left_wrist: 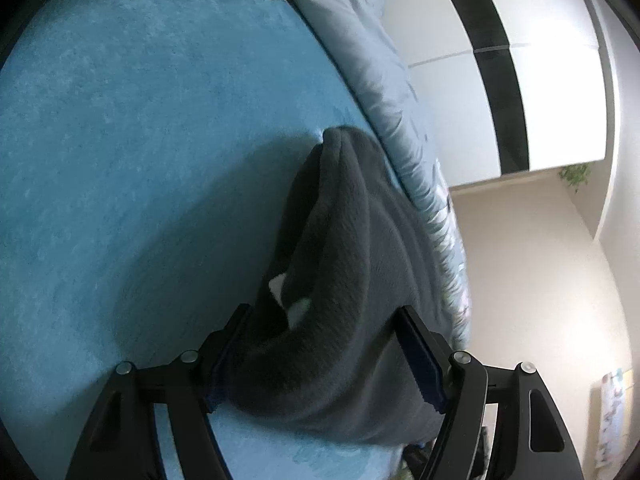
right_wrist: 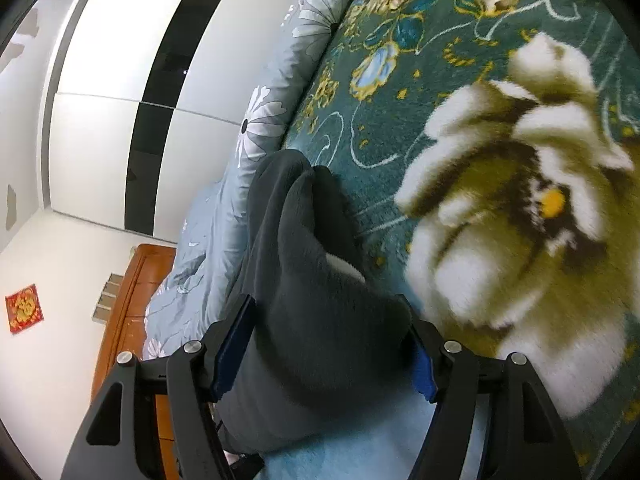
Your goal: Fold clothes
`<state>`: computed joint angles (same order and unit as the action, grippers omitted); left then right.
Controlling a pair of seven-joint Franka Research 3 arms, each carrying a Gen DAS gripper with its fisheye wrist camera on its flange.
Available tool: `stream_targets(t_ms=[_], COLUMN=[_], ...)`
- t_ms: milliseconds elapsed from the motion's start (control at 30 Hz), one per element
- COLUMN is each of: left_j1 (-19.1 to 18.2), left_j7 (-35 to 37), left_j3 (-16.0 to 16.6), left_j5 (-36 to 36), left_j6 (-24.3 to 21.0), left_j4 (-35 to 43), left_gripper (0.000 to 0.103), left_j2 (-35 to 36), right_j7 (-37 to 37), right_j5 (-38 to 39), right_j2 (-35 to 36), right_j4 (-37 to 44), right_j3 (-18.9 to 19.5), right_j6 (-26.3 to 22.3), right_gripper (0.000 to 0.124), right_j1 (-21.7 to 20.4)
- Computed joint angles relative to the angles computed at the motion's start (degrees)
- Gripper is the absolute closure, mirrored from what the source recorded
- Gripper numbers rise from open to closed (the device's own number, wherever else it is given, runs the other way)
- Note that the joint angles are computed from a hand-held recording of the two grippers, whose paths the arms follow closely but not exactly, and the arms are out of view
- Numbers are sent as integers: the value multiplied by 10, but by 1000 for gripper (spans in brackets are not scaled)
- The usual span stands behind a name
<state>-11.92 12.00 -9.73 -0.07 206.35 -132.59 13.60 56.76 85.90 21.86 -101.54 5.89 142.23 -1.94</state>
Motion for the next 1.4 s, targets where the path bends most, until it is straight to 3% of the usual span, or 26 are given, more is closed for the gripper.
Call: stream_targets(t_ms=[133,167,267,333,433,700,900,1100,1167,1200,1233,1400], left_j1=[-4,-1,10,13,6,7,-2,-12,9,22,30,10], left_j7=[-2,-8,-27,-26,-13,-27,-38,-29,-34,-14,-17,-7], left_j3=[4,2,-3,-3,2,-15,-39,-71,-94,-117,-119,-75], left_j5=[-23,-22,-8,2,-1,13,14,5,15,-15,-4,34], left_j6=[34,41,24,-13,-29,-28,-10,-40,-64,-83,-78,-68], left_j4=[-6,-7,-6,-5,-17,-114,-234,-334,-350,-359,-364,-383], left_gripper=[41,42,57,66,72,74,75,75,77,79,79,78], left_j2=[8,11,3,-16,-44,-144,-255,-373,-398,-417,-420,-428], right_j7=[14,18,30,40,51,23,-49,-98,-102,-101,-100,-101], right_j5=[5,5,7,-1,-11,12,10,13,-4,-8,-10,-21], right_j2=[3,3,2,-4,-22,-112,-226,-323,-334,-331,-327,-314], right_j4=[5,4,2,-1,-13,-103,-235,-347,-364,-365,-365,-361], right_j3=[2,2,2,0,-3,-26,-65,-102,-107,-109,-112,-119], right_j6=[3,3,1,2,5,-29,-72,-104,-101,-101,-103,-117], right_gripper=[59,66,80,86,95,103,104,104,104,104,104,100], right_j1=[0,0,-1,0,3,7,22,41,47,49,51,49])
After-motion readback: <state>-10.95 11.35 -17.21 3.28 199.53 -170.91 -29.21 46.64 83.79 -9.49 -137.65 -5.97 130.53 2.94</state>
